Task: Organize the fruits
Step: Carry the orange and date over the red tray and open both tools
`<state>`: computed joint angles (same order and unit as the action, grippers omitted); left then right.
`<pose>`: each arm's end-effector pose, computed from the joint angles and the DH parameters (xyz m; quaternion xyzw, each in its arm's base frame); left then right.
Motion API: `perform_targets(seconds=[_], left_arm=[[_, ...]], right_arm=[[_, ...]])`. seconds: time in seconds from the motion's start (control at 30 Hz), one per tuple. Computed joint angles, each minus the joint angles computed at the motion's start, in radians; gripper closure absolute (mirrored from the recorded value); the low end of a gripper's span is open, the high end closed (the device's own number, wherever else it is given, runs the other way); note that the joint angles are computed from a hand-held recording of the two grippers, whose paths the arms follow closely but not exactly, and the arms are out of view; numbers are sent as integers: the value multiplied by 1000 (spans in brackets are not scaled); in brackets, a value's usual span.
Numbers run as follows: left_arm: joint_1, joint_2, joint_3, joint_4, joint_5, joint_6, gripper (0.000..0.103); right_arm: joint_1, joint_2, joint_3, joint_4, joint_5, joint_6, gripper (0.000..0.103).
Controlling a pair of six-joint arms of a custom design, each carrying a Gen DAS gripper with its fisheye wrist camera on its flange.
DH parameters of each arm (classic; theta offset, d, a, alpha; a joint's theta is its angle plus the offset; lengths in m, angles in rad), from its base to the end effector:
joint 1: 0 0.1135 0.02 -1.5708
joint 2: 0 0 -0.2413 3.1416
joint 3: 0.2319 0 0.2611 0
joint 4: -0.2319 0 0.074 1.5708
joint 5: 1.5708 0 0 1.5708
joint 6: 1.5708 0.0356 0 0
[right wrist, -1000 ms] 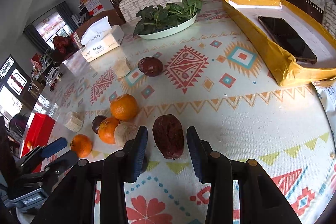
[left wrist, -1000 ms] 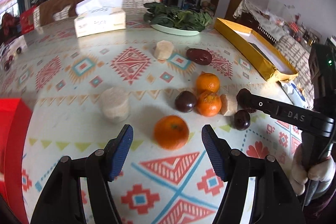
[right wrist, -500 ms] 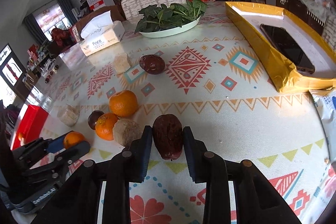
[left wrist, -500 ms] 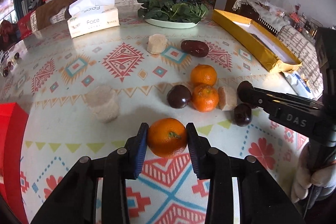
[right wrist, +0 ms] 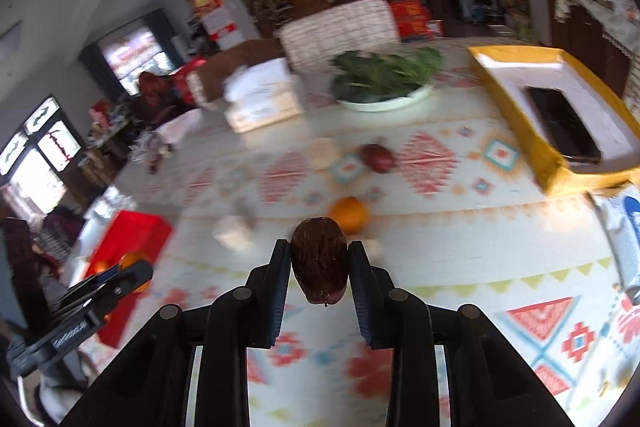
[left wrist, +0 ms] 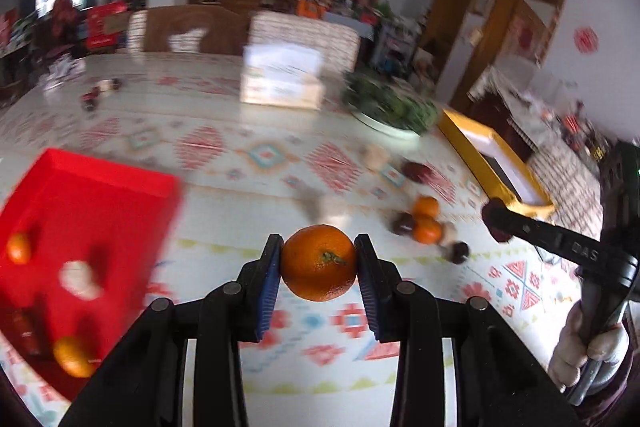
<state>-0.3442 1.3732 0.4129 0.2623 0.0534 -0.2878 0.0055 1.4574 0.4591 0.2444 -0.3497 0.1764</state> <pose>0.2360 -0.0866 0.1059 0.0368 0.9053 -0.1543 0.3941 0.2591 0.0136 0.0986 0.0083 0.9063 0.1945 0.3750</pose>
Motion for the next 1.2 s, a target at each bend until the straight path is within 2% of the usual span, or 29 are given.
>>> perform_targets(seconds=[0.1,0.23,0.47,0.7,0.77,0.9,1.07,1.2], left_arm=[[167,-103,-32,-78,67,57,68],[403,-139,-24,-143,140,158,68],[676,156,121,-96,223,265,68],[770,352,241,-92,235,298,67],[785,374,258,-100,247,305,68],[807,395,268,-94,269,320,68],[821,395,269,-83,284,310,64],[836,356,243,-74,300,293,49]], right_arm=[[90,-29,28,-41,-21,49,71],[239,53,134,-53,-46,137,71],[512,359,440,-86,20,219,71],[664,680,822,-230,78,212,71],[689,777,947,-285,102,210,71],[708,892,1090,-351,115,212,71],[725,957,1180,-391,142,205,70],[738,948,1165,-376,166,203,66]])
